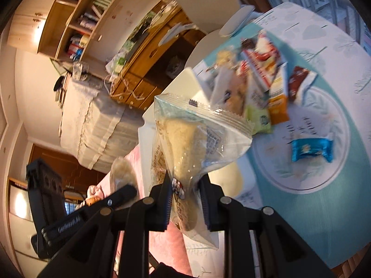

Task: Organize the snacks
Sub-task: 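Carry puffed rice bag with left tool while right tool carries cake bag to tray, then open both tools to drop the two bags into the white tray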

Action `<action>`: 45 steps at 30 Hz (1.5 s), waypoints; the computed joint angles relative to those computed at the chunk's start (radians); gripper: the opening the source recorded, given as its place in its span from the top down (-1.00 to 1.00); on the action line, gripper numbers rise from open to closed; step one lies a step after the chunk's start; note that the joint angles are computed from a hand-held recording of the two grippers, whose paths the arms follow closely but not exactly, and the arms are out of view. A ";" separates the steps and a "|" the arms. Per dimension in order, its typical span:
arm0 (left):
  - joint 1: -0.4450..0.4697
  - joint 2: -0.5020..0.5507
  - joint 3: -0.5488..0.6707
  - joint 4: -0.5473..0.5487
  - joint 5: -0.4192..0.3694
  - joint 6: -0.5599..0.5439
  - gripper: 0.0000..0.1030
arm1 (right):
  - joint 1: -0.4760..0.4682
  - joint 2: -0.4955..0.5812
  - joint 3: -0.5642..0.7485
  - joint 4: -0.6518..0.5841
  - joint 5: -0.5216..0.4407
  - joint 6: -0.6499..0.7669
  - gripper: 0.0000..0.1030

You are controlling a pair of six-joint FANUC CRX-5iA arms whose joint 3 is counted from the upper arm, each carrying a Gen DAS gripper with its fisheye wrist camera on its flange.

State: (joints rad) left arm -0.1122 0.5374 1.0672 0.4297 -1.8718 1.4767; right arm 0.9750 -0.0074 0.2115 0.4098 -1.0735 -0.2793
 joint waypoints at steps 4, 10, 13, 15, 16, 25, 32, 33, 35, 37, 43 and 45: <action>0.001 0.072 0.113 -0.030 -0.053 0.017 -0.32 | -0.016 0.040 0.044 -0.050 0.006 0.041 0.51; 0.003 0.066 0.088 -0.031 -0.047 0.017 -0.44 | -0.021 0.063 0.071 -0.098 -0.026 0.030 -0.11; -0.005 0.055 0.073 -0.033 -0.043 0.005 -0.44 | -0.014 0.059 0.069 -0.090 -0.046 0.010 -0.20; -0.012 0.047 0.065 -0.032 -0.038 0.009 -0.44 | -0.008 0.052 0.059 -0.082 -0.055 -0.002 -0.24; -0.014 0.037 0.050 -0.029 -0.030 0.005 -0.44 | -0.006 0.046 0.050 -0.077 -0.058 -0.007 -0.25; -0.035 -0.039 -0.065 -0.036 0.009 -0.052 -0.44 | 0.037 0.018 0.022 -0.038 -0.134 -0.061 -0.40; -0.055 -0.113 -0.188 -0.036 0.055 -0.125 -0.45 | 0.082 -0.032 -0.040 0.000 -0.188 -0.168 -0.56; -0.059 -0.119 -0.201 -0.032 0.058 -0.130 -0.45 | 0.089 -0.039 -0.049 0.005 -0.198 -0.181 -0.57; -0.067 -0.129 -0.218 -0.028 0.061 -0.136 -0.45 | 0.102 -0.057 -0.068 0.014 -0.217 -0.200 -0.59; -0.076 -0.144 -0.240 -0.024 0.071 -0.141 -0.46 | 0.112 -0.073 -0.082 0.019 -0.244 -0.210 -0.60; -0.107 -0.174 -0.287 -0.018 0.099 -0.135 -0.52 | 0.124 -0.130 -0.129 0.016 -0.302 -0.209 -0.65; -0.123 -0.171 -0.282 -0.024 0.091 -0.120 -0.52 | 0.126 -0.147 -0.141 0.008 -0.325 -0.199 -0.66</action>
